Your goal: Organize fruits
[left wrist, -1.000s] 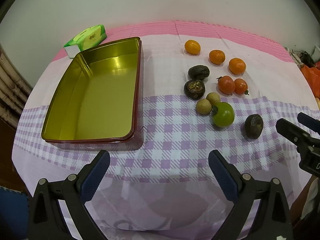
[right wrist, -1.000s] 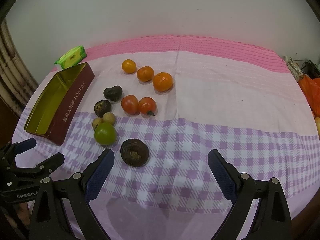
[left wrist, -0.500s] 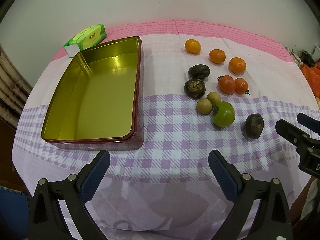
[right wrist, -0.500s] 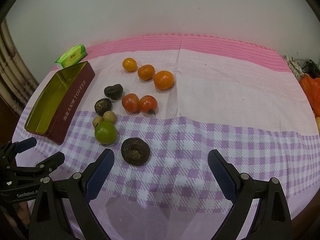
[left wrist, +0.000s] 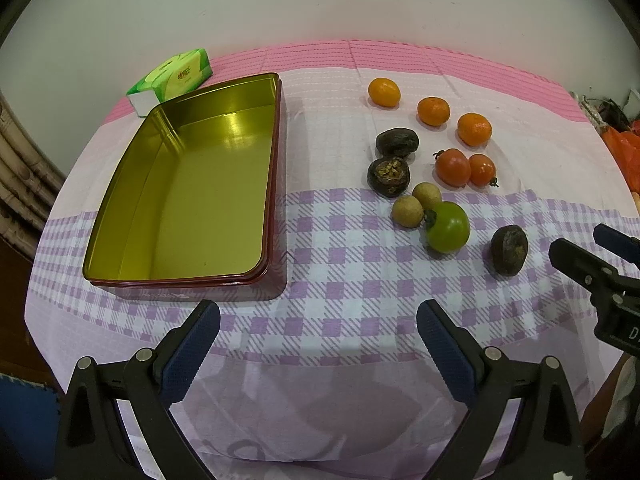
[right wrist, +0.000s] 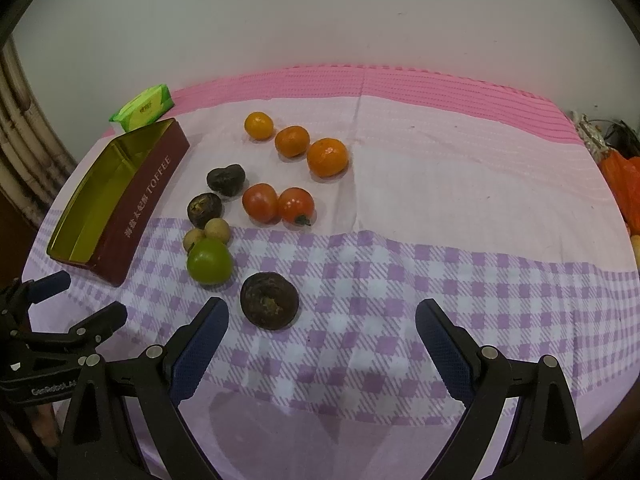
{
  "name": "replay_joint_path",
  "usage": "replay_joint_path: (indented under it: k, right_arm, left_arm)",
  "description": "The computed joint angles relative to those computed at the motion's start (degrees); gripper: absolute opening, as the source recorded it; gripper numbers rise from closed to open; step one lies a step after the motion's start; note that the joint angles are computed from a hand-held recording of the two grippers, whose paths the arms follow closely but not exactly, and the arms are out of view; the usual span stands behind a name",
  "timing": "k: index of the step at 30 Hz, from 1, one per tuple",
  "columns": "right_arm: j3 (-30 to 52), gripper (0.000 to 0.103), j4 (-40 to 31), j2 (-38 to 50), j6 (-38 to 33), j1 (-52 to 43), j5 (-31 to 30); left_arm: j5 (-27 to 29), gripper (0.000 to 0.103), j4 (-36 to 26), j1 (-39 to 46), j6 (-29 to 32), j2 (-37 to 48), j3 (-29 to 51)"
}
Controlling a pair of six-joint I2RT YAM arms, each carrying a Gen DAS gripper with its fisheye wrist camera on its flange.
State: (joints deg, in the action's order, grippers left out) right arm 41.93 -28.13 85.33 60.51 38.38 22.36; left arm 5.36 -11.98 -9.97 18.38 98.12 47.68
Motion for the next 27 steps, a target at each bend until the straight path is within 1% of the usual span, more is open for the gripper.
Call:
replay_joint_path:
  k: [5, 10, 13, 16, 23, 27]
  right_arm:
    - [-0.5, 0.094, 0.6, 0.6, 1.2, 0.8, 0.3]
    - [-0.9, 0.094, -0.4, -0.2, 1.9, 1.1, 0.6]
    - [-0.6, 0.094, -2.6, -1.4, 2.2, 0.5, 1.2]
    - [-1.1, 0.094, -4.8, -2.6, 4.1, 0.2, 1.7]
    - [-2.4, 0.094, -8.8, -3.0, 6.9, -3.9, -1.1]
    - [-3.8, 0.094, -8.0, -2.7, 6.3, -5.4, -3.2]
  left_arm:
    - [0.0, 0.098, 0.0, 0.0, 0.0, 0.0, 0.1]
    - [0.1, 0.098, -0.2, -0.2, 0.3, -0.1, 0.0]
    - [0.4, 0.098, -0.3, -0.2, 0.6, -0.3, -0.1]
    - [0.6, 0.098, -0.4, -0.2, 0.9, -0.6, -0.4]
    - [1.6, 0.098, -0.9, -1.0, 1.6, -0.7, -0.3]
    - [2.7, 0.098, -2.2, -2.0, 2.1, -0.1, 1.0]
